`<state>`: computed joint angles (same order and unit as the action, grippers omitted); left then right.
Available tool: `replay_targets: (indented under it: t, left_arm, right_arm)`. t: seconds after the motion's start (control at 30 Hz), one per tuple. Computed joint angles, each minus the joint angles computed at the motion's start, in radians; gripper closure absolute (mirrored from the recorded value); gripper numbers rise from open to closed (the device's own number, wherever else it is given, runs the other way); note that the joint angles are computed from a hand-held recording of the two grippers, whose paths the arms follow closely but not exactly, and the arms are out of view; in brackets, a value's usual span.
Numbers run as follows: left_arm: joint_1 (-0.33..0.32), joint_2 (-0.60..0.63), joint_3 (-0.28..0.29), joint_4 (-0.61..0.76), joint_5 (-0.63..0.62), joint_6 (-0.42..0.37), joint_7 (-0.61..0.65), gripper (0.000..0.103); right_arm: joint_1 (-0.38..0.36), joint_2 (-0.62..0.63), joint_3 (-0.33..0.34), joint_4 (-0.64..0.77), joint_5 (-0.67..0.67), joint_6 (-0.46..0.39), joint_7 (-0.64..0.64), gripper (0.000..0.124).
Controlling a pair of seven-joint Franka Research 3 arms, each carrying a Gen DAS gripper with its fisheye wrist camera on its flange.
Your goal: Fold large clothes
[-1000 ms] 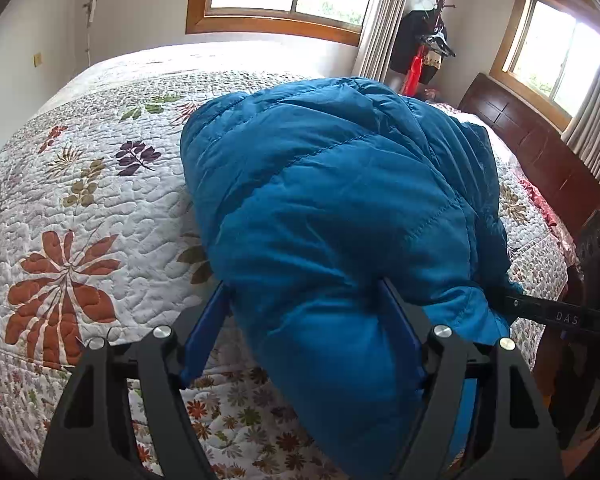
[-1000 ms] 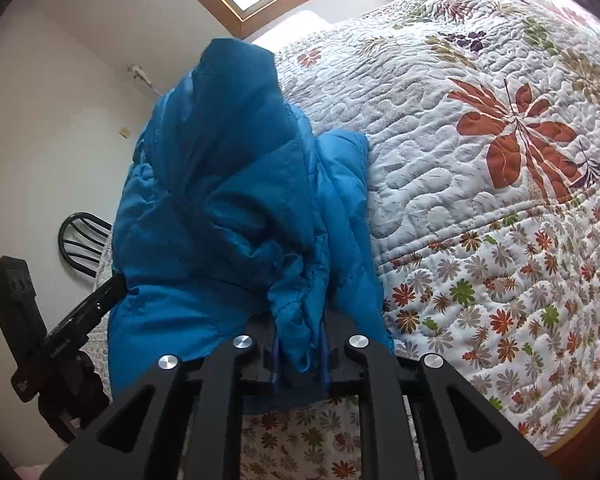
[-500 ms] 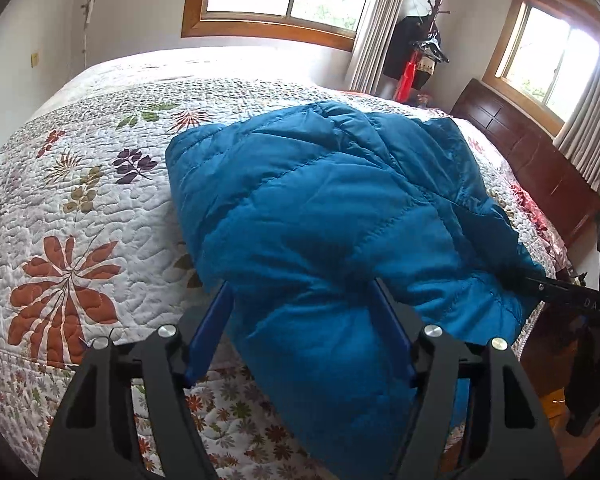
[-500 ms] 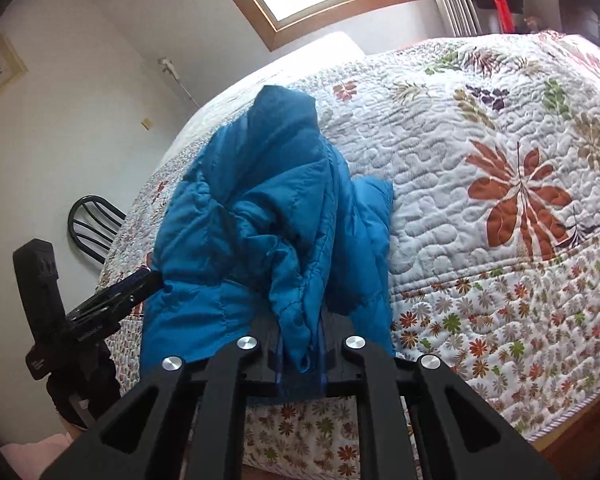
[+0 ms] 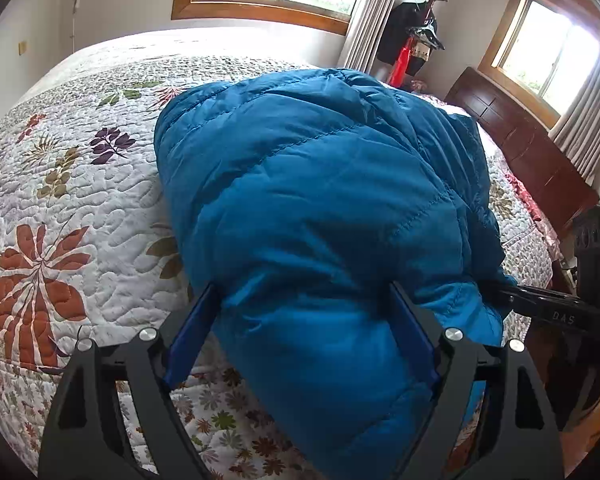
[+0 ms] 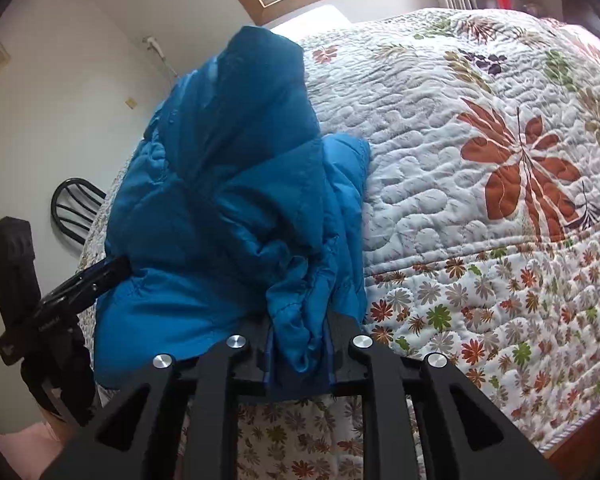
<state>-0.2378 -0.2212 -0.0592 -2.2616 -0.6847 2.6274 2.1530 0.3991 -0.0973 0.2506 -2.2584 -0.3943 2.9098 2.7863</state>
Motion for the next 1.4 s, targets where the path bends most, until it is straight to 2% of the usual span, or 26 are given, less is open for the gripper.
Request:
replay_targets:
  t: [0.07, 0.1, 0.23, 0.33, 0.4, 0.47, 0.53, 0.6, 0.7, 0.8, 0.9, 1.07, 1.23, 1.33, 1.4]
  left_arm:
    - [0.005, -0.007, 0.015, 0.011, -0.019, -0.025, 0.005, 0.023]
    - [0.010, -0.007, 0.019, 0.019, -0.024, -0.029, 0.001, 0.024]
    - [0.037, 0.019, 0.016, 0.067, -0.011, -0.025, -0.037, 0.024]
    - [0.055, 0.067, -0.001, 0.120, 0.026, -0.032, -0.085, 0.024]
    - [0.066, 0.092, -0.013, 0.148, 0.047, -0.037, -0.102, 0.024]
    - [0.076, 0.109, -0.025, 0.165, 0.067, -0.033, -0.113, 0.023]
    - [0.083, 0.121, -0.036, 0.176, 0.082, -0.025, -0.118, 0.023]
    - [0.086, 0.133, -0.042, 0.183, 0.078, -0.020, -0.104, 0.023]
    - [0.088, 0.147, -0.051, 0.189, 0.061, -0.021, -0.072, 0.021]
    - [0.089, 0.159, -0.064, 0.190, 0.059, -0.008, -0.064, 0.020]
    - [0.088, 0.154, -0.075, 0.176, 0.072, 0.014, -0.063, 0.020]
    - [0.082, 0.159, -0.078, 0.170, 0.098, 0.034, -0.075, 0.020]
    - [0.090, 0.174, -0.077, 0.187, 0.071, 0.011, -0.064, 0.018]
    - [0.098, 0.172, -0.077, 0.192, 0.073, -0.008, -0.081, 0.018]
    - [0.105, 0.154, -0.070, 0.191, 0.060, -0.044, -0.086, 0.024]
  right_arm:
    - [0.002, -0.032, 0.003, 0.004, 0.004, -0.055, -0.017, 0.087]
    - [-0.016, -0.051, 0.017, 0.008, -0.047, -0.083, 0.015, 0.080]
    - [-0.048, -0.072, 0.030, 0.070, -0.119, -0.116, -0.005, 0.070]
    - [-0.037, 0.001, -0.002, 0.172, -0.067, -0.145, -0.120, 0.070]
    - [-0.016, 0.074, -0.032, 0.253, 0.010, -0.155, -0.211, 0.074]
    - [-0.002, 0.136, -0.064, 0.322, 0.057, -0.180, -0.261, 0.085]
    - [0.009, 0.167, -0.084, 0.335, 0.163, -0.174, -0.332, 0.101]
    - [0.030, 0.180, -0.105, 0.325, 0.190, -0.179, -0.341, 0.106]
    - [0.054, 0.183, -0.129, 0.272, 0.176, -0.151, -0.306, 0.107]
    - [0.057, 0.168, -0.136, 0.198, 0.217, -0.065, -0.298, 0.108]
    - [0.054, 0.164, -0.134, 0.149, 0.277, 0.014, -0.326, 0.110]
    - [0.054, 0.167, -0.131, 0.129, 0.372, 0.058, -0.390, 0.110]
    - [0.077, 0.169, -0.161, 0.125, 0.274, 0.075, -0.301, 0.110]
    - [0.080, 0.154, -0.164, 0.130, 0.236, 0.047, -0.272, 0.109]
    - [0.086, 0.125, -0.170, 0.131, 0.103, 0.009, -0.159, 0.105]
